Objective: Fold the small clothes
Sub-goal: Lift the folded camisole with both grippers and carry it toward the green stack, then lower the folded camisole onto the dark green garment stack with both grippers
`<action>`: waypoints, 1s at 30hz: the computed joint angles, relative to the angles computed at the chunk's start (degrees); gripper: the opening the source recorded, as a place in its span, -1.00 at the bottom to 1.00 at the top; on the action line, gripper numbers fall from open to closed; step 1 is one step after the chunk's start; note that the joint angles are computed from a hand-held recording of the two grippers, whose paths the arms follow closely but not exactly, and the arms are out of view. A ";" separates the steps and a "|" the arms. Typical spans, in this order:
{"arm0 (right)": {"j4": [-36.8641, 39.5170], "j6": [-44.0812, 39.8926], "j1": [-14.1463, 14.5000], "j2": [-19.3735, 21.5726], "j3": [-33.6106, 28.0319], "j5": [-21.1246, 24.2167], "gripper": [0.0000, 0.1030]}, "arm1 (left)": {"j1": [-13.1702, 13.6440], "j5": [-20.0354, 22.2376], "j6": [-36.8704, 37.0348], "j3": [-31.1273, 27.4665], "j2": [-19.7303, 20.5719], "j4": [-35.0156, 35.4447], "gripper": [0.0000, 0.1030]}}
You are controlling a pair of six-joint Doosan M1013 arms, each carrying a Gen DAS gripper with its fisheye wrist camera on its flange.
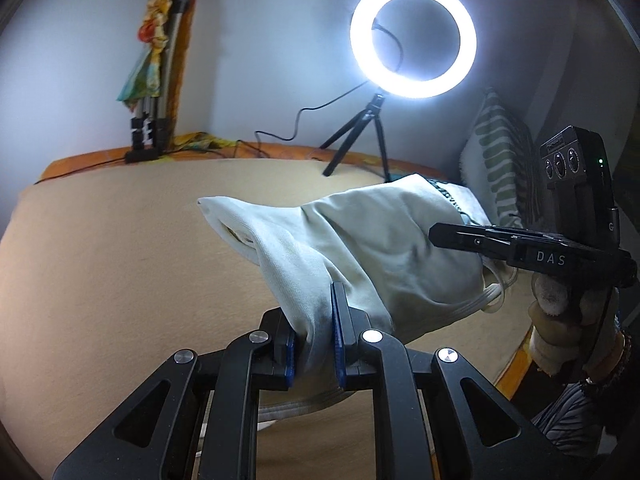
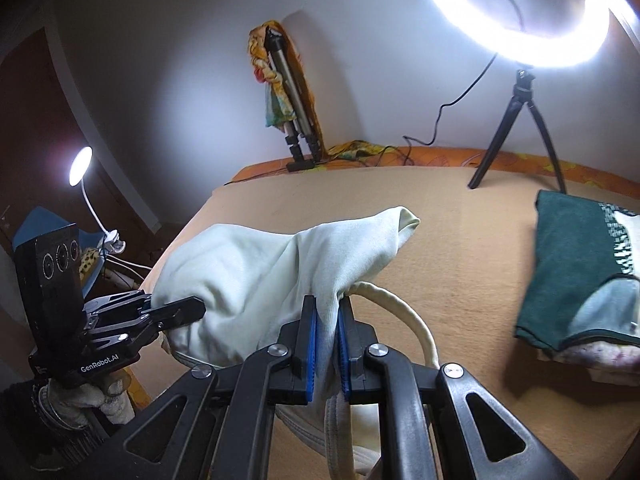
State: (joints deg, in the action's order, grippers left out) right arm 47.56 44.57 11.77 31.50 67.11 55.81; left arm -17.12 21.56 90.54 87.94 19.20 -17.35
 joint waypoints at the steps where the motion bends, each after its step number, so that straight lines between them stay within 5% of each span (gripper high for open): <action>1: 0.14 -0.15 -0.33 -0.30 0.25 -0.27 -0.86 | -0.09 0.07 0.93 -0.27 0.25 -0.96 -0.76; 14: 1.27 0.34 -5.51 -2.33 2.40 -3.62 -0.86 | -3.43 2.86 11.68 -7.85 4.71 -8.60 -0.77; 30: -4.99 5.42 -10.60 1.72 -4.56 -6.55 -0.86 | -7.02 7.19 11.95 -23.25 14.85 -8.56 -0.77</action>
